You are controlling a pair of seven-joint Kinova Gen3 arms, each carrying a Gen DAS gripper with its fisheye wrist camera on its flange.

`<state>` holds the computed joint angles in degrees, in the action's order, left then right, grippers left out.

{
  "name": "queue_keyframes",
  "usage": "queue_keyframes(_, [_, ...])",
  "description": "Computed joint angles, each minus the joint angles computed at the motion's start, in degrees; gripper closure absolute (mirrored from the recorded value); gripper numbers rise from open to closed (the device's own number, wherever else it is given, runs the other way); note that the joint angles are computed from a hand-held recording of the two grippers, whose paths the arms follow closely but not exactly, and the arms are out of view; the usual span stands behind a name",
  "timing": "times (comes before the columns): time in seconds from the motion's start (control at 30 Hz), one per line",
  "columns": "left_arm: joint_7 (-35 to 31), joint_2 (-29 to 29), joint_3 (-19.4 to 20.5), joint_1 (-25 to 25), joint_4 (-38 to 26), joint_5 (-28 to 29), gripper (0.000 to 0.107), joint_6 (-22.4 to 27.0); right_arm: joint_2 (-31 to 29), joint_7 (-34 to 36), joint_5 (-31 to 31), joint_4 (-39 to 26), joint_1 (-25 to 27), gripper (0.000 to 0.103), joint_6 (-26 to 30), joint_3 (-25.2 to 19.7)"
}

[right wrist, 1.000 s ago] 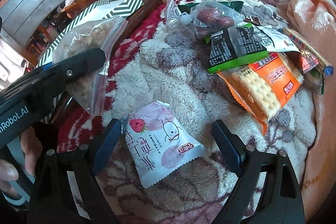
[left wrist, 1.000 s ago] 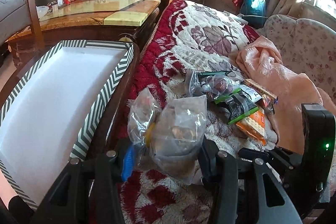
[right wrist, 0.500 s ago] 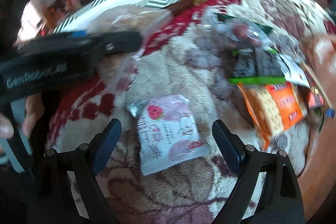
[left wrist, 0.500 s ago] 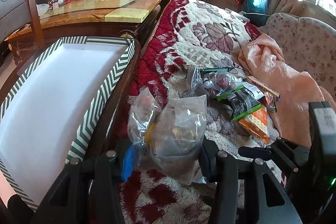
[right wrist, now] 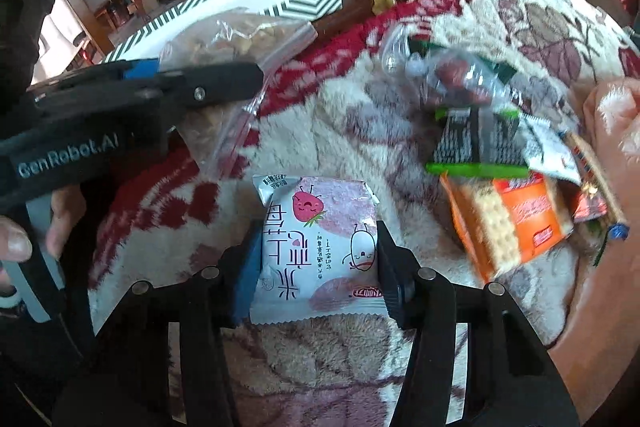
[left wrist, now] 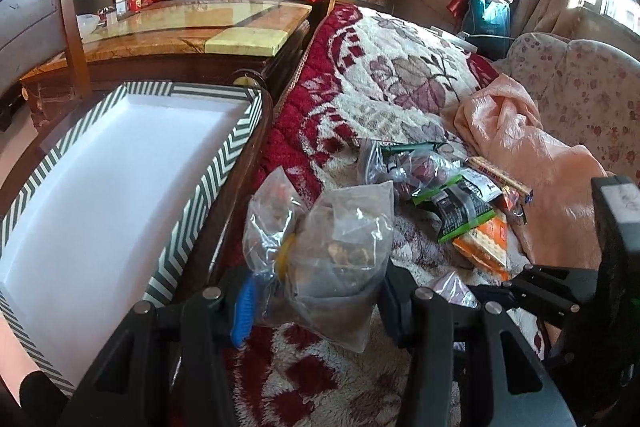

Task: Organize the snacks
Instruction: 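Carry both held snacks to the white tray and release them inside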

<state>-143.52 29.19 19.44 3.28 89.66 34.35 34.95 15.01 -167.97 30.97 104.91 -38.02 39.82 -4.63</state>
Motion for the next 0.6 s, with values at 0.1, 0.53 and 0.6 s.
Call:
queue_keyframes(0.1, [0.31,-0.91,-0.41,0.4,0.37,-0.4,0.055,-1.06,-0.42,-0.29,0.57,-0.68,-0.17,0.051,0.66,0.09])
queue_keyframes(0.53, [6.82,-1.43,-4.31,0.48,-5.05,-4.95,0.055,0.13,2.41,6.72,-0.69,-8.87,2.72,0.051,1.7,0.46])
queue_keyframes(0.6, [8.21,-0.91,-4.85,0.14,-6.43,-5.85,0.055,0.47,3.58,9.41,-1.97,-10.98,3.2,0.051,1.76,0.55])
